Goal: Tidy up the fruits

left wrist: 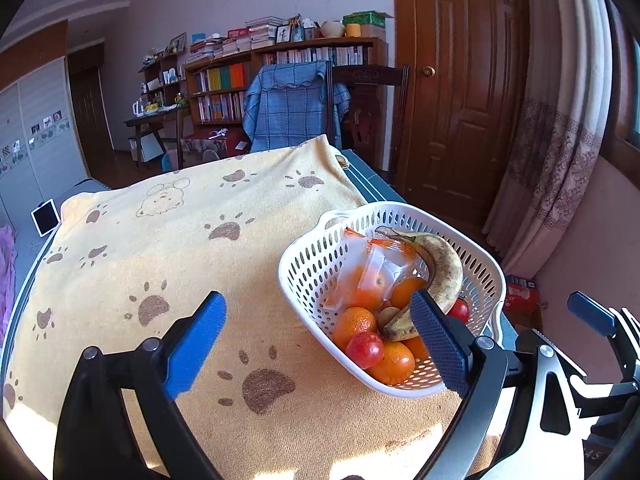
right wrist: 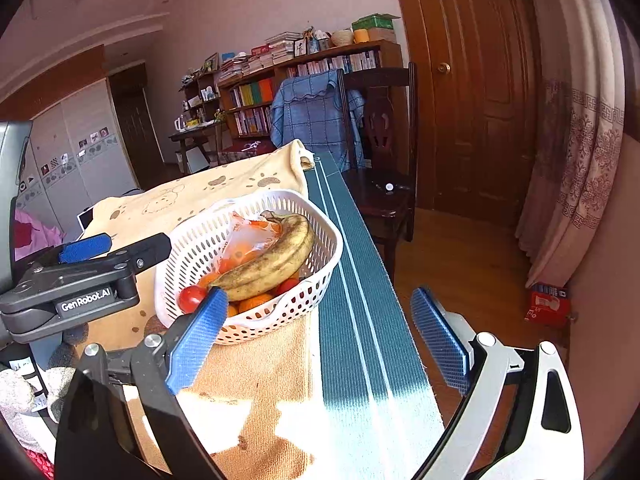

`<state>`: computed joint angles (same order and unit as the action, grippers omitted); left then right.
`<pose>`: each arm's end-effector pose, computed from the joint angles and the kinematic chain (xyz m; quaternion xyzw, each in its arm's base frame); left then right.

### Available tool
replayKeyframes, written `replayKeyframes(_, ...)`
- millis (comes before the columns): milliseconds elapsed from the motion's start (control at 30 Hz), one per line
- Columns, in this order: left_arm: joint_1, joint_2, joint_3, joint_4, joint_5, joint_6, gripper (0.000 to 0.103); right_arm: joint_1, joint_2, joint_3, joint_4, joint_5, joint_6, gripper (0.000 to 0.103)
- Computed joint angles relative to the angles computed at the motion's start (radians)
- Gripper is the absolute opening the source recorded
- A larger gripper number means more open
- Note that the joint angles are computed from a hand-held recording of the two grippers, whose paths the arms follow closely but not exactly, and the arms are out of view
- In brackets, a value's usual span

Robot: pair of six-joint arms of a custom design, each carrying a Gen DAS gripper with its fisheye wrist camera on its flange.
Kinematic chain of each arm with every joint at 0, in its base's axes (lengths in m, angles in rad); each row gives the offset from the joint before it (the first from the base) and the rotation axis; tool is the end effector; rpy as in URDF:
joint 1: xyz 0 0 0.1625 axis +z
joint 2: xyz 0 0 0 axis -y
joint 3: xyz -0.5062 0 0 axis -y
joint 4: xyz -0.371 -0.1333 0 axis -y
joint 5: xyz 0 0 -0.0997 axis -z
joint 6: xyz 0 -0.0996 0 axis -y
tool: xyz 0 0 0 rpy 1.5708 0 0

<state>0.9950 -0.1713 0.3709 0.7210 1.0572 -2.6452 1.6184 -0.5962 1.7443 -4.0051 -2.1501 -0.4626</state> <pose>-0.3021 -0.8001 0.0458 0.3984 0.8294 -0.3182 0.2282 0.1110 -0.6745 0.1807 0.0278 -0.7853 0.5153 0.3421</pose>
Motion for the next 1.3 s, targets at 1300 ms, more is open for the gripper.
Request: replayKeyframes(1300, -0.002, -0.199, 0.41, -0.387, -0.107, 0.16, 0.098, 0.07, 0.067, -0.072, -0.039, -0.1, -0.143, 0.099)
